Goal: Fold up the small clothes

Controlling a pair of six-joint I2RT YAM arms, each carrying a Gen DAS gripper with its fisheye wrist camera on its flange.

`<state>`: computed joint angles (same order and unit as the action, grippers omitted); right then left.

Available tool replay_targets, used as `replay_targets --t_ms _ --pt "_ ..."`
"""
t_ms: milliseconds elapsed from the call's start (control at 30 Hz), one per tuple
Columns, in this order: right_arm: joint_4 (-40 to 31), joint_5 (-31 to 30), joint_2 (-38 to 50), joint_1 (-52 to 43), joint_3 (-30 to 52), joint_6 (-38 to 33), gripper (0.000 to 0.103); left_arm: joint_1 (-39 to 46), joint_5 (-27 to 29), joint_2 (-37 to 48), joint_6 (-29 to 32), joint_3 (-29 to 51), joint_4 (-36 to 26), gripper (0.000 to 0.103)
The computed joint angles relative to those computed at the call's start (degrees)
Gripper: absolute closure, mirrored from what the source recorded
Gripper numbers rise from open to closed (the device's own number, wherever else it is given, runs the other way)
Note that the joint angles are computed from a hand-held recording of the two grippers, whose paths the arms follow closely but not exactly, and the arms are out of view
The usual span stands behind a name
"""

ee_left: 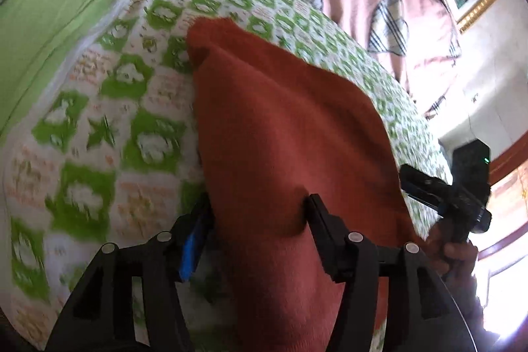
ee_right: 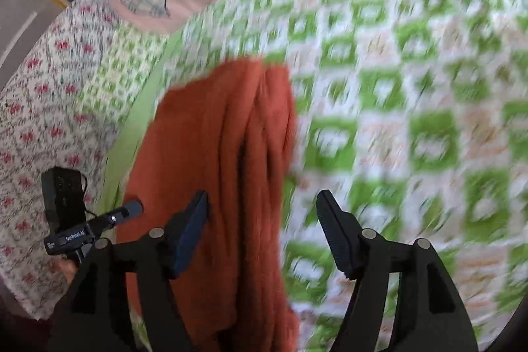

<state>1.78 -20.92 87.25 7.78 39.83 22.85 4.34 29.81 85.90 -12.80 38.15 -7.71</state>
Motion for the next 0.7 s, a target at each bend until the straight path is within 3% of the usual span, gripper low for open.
replay_targets --t_ms 100,133,267,333,367,433,533,633,700 --pt "1.22 0.63 0.77 0.64 2.50 1.28 0.038 1.54 0.39 3.14 -1.96 3.10 0.80 0.044" --pt "1.27 1.38 1.83 1.56 3.89 1.45 0.051 1.80 0.07 4.25 -2.46 4.20 1.15 0.043" --pt "-0.09 4.13 8.53 4.98 10.76 2.51 0.063 2.82 0.10 10.92 -4.31 10.56 1.47 0.040" --pt "-1.63 4.70 12.05 5.63 13.96 2.80 0.084 3.26 0.28 14.26 -4.87 13.56 1.43 0.040" --pt "-2.39 4.45 13.27 5.58 15.32 2.82 0.087 3.40 -0.11 16.40 -5.30 15.56 1.92 0.041" --pt "-1.27 4.91 11.56 5.91 14.68 2.07 0.090 3.44 -2.19 18.34 -6.19 17.58 3.64 0.052" --pt "1.07 6.22 6.51 6.85 11.43 0.22 0.090 2.61 -5.82 21.35 -4.77 22.03 3.10 0.084" --pt "-1.26 10.80 9.30 7.54 12.53 -1.76 0.091 0.61 -12.22 22.75 -2.98 24.43 3.46 0.089" --pt "-0.27 10.26 13.04 6.30 12.60 -1.11 0.091 -0.55 -15.79 23.28 -1.49 25.82 2.65 0.089"
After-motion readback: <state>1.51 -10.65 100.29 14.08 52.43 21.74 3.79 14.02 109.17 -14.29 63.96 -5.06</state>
